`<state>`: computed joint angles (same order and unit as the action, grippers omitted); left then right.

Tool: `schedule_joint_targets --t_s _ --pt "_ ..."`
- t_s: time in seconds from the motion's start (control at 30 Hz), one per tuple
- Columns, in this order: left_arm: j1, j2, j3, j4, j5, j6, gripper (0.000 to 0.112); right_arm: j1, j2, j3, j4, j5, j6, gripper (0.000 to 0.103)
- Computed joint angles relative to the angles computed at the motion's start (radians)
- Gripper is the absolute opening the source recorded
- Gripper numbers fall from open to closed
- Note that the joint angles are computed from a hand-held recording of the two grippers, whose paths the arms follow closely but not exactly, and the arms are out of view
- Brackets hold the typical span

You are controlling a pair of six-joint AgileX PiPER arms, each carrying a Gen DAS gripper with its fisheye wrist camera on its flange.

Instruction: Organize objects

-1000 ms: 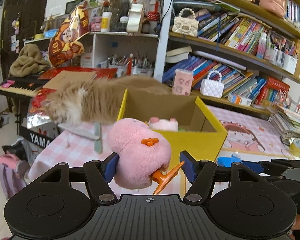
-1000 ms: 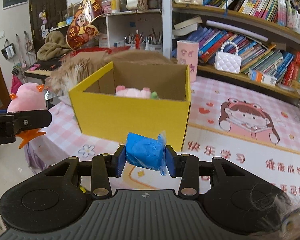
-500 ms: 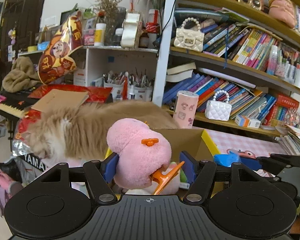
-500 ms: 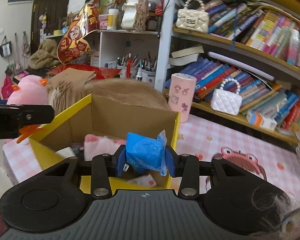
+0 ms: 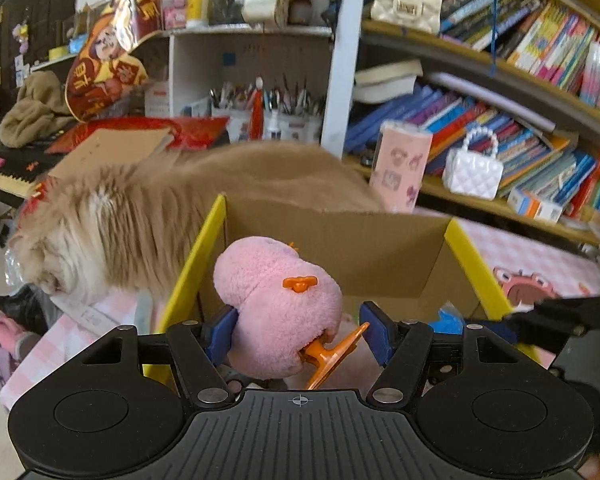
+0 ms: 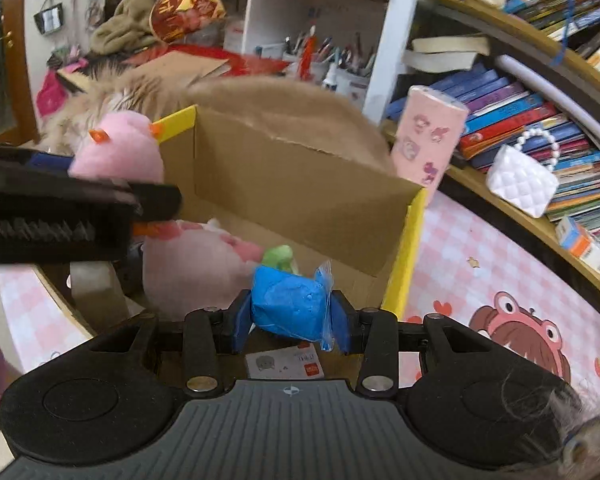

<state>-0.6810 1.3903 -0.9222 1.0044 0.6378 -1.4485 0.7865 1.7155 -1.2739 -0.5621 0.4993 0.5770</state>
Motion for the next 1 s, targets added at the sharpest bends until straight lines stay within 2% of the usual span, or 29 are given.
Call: schedule_joint_targets --t_s 0.13,0.4,0.47,0.5,0.53,0.6,0.77,0.9,1.0 --pt "0.005 0.032 -0.009 -0.010 0.009 0.005 0.066 -0.022 0.015 -0.019 0.089 -0.011 -0.132 0.038" --pt "0.011 0.071 -0.036 -0.065 0.019 0.079 0.069 -0.034 0.061 -0.080 0.147 0.015 -0.247 0.040" --pt "0.002 0.061 -0.025 -0.041 0.023 0.046 0.076 -0.034 0.067 -0.091 0.151 0.027 -0.254 0.040" --pt "-0.004 0.055 -0.022 -0.026 0.026 0.029 0.084 -0.033 0.067 -0.093 0.148 0.031 -0.252 0.042" --pt "-0.017 0.044 -0.016 -0.001 0.036 0.004 0.085 -0.031 0.065 -0.096 0.132 0.040 -0.232 0.044" --pt "-0.033 0.021 -0.011 0.023 0.043 -0.004 0.086 -0.028 0.042 -0.076 0.105 0.030 -0.185 0.055" --pt "-0.084 -0.051 0.005 0.047 0.072 -0.022 0.090 -0.001 -0.032 -0.016 0.038 0.035 -0.087 0.068" --pt "-0.149 -0.123 0.029 0.084 0.120 -0.066 0.093 0.048 -0.103 0.056 -0.098 0.047 0.088 0.071" --pt "-0.225 -0.170 0.046 0.125 0.205 -0.103 0.095 0.088 -0.160 0.115 -0.212 0.065 0.251 0.075"
